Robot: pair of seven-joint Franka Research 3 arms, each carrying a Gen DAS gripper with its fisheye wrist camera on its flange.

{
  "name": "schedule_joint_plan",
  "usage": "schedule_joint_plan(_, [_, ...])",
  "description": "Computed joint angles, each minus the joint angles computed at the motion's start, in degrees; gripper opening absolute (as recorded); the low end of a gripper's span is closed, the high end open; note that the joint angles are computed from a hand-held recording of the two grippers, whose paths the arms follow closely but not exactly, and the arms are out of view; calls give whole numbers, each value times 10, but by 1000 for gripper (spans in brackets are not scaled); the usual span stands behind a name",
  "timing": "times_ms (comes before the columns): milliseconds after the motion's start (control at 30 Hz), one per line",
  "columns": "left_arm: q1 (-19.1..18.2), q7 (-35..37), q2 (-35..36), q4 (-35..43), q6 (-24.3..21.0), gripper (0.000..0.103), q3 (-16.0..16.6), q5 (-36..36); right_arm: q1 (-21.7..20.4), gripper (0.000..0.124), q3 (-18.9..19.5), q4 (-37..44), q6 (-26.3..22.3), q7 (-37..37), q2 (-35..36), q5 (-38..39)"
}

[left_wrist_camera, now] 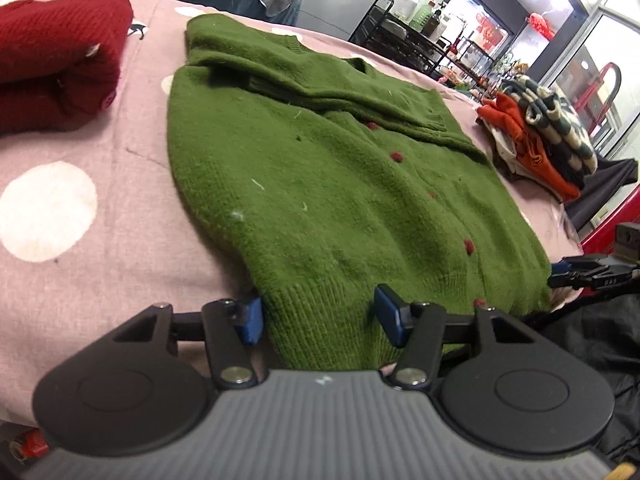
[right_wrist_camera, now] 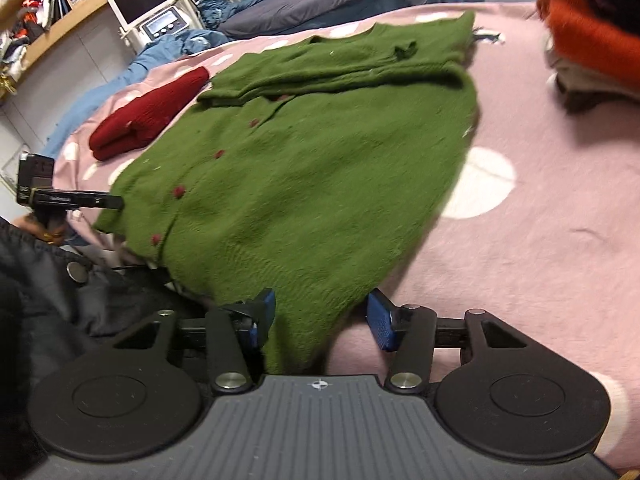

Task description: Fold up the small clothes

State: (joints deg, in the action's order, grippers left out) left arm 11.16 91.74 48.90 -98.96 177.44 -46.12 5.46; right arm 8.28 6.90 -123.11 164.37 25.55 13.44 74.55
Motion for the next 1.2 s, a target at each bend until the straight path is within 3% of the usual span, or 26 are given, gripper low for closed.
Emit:
schedule_joint_plan(133, [1,15,19,16,-4,51,-11,6,-5,83,4,19,-24,-16,13,27])
schedule_joint_plan(233, [-7,19,20,22,-7,36,-5,6,0,64,3,25,-9,-18,20,25])
schedule_joint_plan(333, [9,24,32,18,-5,32,-23,0,-5,48,1,24,-14,-5,18,26])
schedule_joint_plan(700, [18,34,45,18,-9,27,-37,-6,-2,47,-4,11,-16,37,8,-34])
schedule_joint_plan(867, [5,32,43,25,-5,25,-27,-6,-4,24,2,12,-10,32,12,-42])
schedule_joint_plan(933, [7,32,46,23,8,25,-30,-4,-7,17,6,13,-8,21,12,-30])
schedule_joint_plan(1133, [-4,-1,75,47,81,24,-30,26,-10,14,15,28,6,-66,15,44])
schedule_joint_plan(1200, [-1,-3,104,76,93,24,-49,48,-11,14,16,48,4,-102,23,76])
